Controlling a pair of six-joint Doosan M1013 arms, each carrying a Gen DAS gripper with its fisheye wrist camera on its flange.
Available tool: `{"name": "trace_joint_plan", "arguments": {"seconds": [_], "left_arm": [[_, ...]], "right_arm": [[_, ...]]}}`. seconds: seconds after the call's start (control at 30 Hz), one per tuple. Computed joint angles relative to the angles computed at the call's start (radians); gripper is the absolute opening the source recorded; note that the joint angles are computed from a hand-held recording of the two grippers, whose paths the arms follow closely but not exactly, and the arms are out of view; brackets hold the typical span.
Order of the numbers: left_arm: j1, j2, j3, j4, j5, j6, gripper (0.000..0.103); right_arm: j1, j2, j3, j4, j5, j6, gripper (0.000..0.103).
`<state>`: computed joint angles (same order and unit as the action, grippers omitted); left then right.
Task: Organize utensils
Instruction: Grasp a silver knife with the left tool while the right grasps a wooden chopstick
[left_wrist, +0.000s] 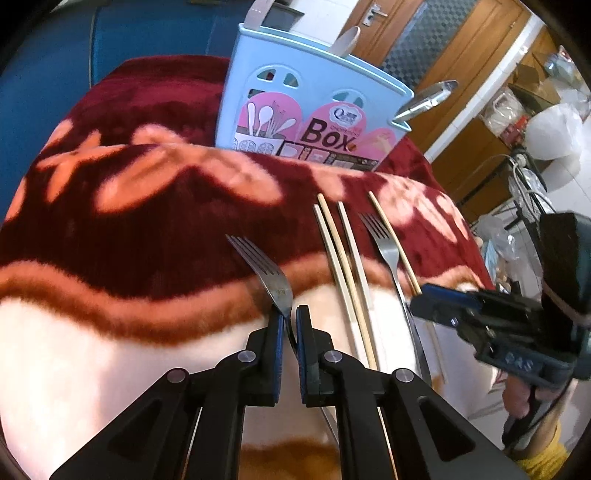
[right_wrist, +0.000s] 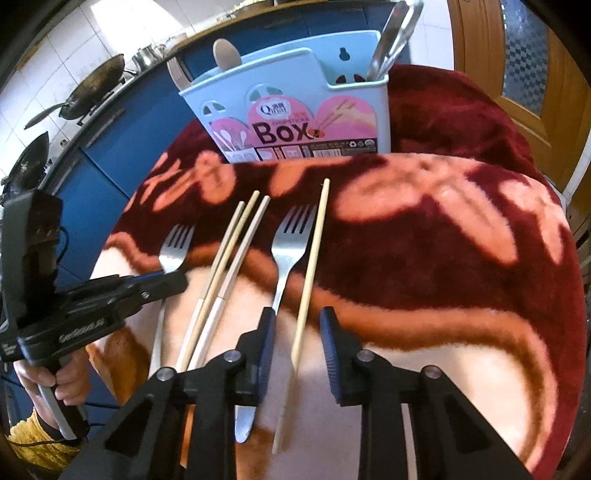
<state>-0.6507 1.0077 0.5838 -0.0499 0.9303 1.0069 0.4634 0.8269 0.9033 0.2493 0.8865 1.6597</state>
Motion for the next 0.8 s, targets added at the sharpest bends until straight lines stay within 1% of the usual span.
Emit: {"name": "trace_joint_plan", "arguments": {"seconds": [0.1, 0.23, 0.3, 0.4, 0.5, 0.63, 0.67, 0.73, 0.8], "left_arm": [[0.006, -0.004, 0.007, -0.049, 0.001, 0.020, 0.007], [0.010, -0.004, 0.011, -0.082, -0.003, 0.040, 0.007], [0.011, -0.007, 0.019, -0.088, -0.016, 0.049, 0.007], [0.012, -0.012, 0.035, -0.093, -0.041, 0.052, 0.006], [0.014, -0.023, 0.061, -0.119, -0.082, 0.060, 0.004], [0.009, -0.056, 0.128, -0.127, -0.179, 0.088, 0.003], [0.007, -0.065, 0.142, -0.118, -0.204, 0.091, 0.003], [0.001, -0.076, 0.158, -0.090, -0.235, 0.082, 0.002], [-0.004, -0.090, 0.176, -0.047, -0.269, 0.066, 0.002]], "right_arm": [[-0.007, 0.020, -0.042, 0.020, 0.054, -0.002, 0.022], [-0.013, 0.048, -0.098, 0.016, 0.126, -0.010, 0.013], [-0.015, 0.053, -0.110, 0.021, 0.141, -0.011, 0.011], [-0.015, 0.054, -0.108, 0.026, 0.134, -0.018, 0.009], [-0.021, 0.033, -0.061, 0.066, 0.068, -0.022, 0.006], [-0.027, -0.019, 0.046, 0.125, -0.076, -0.038, 0.006], [-0.028, -0.027, 0.061, 0.136, -0.098, -0.045, 0.006], [-0.026, -0.054, 0.112, 0.175, -0.174, -0.073, 0.006], [-0.021, -0.078, 0.156, 0.183, -0.247, -0.091, 0.006]]}}
